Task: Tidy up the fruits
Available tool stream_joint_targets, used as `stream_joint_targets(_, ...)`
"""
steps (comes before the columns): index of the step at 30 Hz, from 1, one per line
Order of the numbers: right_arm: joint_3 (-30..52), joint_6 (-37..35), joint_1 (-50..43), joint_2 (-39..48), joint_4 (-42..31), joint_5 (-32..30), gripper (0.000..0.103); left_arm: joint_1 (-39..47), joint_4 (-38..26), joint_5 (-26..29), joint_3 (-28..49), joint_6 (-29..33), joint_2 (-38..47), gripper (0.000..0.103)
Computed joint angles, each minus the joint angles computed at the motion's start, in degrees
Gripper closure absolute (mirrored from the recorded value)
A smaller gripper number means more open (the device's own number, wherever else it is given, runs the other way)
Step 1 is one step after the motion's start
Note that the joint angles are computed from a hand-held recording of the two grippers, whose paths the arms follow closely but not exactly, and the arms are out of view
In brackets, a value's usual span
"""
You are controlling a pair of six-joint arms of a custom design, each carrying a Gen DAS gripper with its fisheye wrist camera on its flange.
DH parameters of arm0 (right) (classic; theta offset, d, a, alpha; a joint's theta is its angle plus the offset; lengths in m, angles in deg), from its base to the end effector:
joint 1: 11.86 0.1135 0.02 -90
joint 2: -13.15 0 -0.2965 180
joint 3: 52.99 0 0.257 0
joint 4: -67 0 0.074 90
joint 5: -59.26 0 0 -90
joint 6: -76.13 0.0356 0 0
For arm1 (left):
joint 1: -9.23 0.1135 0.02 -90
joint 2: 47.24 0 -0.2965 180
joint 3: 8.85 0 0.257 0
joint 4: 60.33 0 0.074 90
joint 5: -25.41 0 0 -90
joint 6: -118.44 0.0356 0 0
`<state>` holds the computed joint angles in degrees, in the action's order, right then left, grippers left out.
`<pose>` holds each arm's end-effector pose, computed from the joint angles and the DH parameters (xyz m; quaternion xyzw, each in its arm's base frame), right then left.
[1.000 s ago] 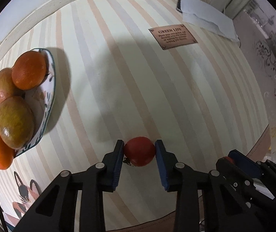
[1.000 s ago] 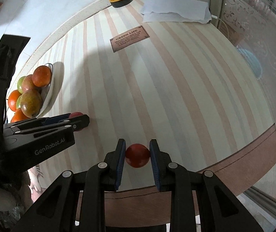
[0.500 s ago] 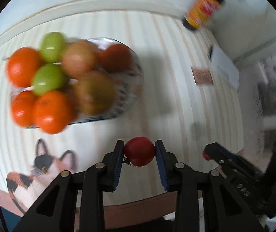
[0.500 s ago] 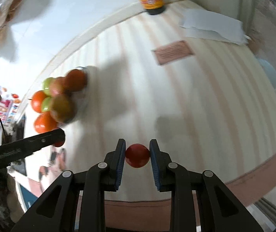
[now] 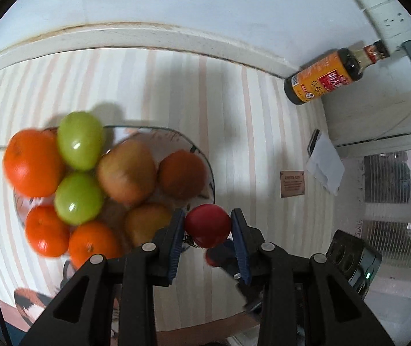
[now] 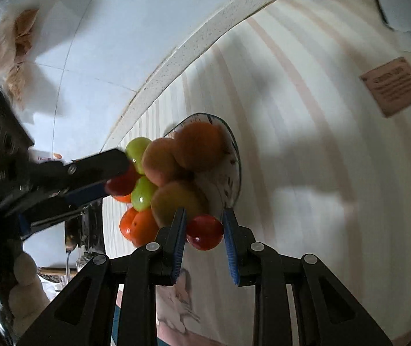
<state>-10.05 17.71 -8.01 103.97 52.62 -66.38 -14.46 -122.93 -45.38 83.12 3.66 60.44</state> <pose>0.2426 0.0371 0.1282 0.1503 0.9149 0.3525 0.1270 0.3426 -0.1631 0.2210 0.0077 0.9810 -0.1926 0.0234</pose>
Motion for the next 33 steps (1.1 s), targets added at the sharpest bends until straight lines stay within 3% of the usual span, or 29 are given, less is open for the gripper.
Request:
stream_joint_targets(8, 0.89, 0.01, -0.19, 6.15, 5.69, -1.87, 0.075, -4.43, -8.51, -5.41, 11.01, 8.05, 11.54, 0.073)
stream_joint_targets(17, 1.82, -1.53, -0.95, 8.35, 6.91, -3.23, 0.074, -7.68, -12.86, -10.03, 16.28, 12.0, 16.35, 0.073)
stream_joint_targets(20, 2.26, -0.63, -1.17, 9.49, 6.91, -3.82, 0.066, -8.33, -14.59, -11.32, 18.3, 12.36, 17.47, 0.073)
stream_joint_targets(24, 2.14, 0.24, -1.46, 9.4, 6.32, -4.3, 0.041, -8.78, -16.29, -12.28, 19.77, 11.75, 18.55, 0.072)
stream_joint_targets(29, 1.28, -0.02, -3.4, 7.5, 4.32, -5.43, 0.04, -8.68, -15.41, -12.65, 18.27, 10.01, 17.27, 0.07)
stream_joint_targets(33, 1.18, -1.34, -4.99, 6.02, 1.3, -4.96, 0.029, -7.47, -13.78, -12.98, 15.78, 9.94, 13.77, 0.051)
